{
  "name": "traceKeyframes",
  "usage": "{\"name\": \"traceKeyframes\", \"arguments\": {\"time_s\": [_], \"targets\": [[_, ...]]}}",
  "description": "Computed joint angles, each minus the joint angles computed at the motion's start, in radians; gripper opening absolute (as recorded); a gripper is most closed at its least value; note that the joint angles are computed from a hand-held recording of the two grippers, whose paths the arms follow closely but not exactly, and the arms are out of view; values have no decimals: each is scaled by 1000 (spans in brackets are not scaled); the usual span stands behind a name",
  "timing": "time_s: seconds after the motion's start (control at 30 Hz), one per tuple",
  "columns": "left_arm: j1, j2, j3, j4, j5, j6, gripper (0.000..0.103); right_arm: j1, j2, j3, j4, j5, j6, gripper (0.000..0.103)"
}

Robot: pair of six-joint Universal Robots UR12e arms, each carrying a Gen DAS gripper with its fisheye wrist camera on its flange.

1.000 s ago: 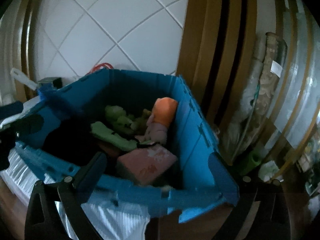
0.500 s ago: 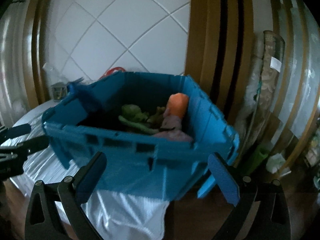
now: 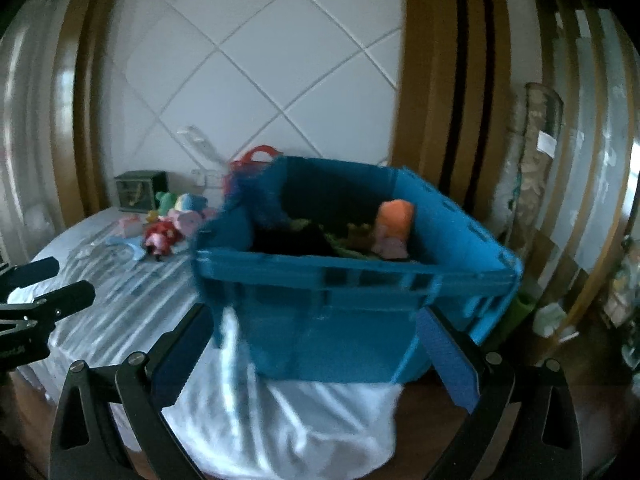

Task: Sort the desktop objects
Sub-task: 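Withdraw both tools from the crate back toward the bed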

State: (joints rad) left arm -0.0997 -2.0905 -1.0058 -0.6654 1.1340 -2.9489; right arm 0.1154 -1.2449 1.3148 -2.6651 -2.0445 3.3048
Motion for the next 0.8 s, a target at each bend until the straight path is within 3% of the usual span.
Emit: {"name": "traceKeyframes", "arguments": {"time_s": [0.23,0.47,0.57,0.7,0.8], "targets": [[91,13,-34,15,-33,18,80,89,85,-103,34,-53,38,103],[147,-34,20,-47,-9,-46,80,121,188,-260,111,-20,-6,103],[163,-82,85,-86,47,-98,80,123,243,-337,141,12,-42,103],[171,-164,214,-138,153,-146,80,105,343,-478,191,115,-57,103],[169,-263,390,-236,259,-139,80,85,447,-642,270,184,-45,103]]}}
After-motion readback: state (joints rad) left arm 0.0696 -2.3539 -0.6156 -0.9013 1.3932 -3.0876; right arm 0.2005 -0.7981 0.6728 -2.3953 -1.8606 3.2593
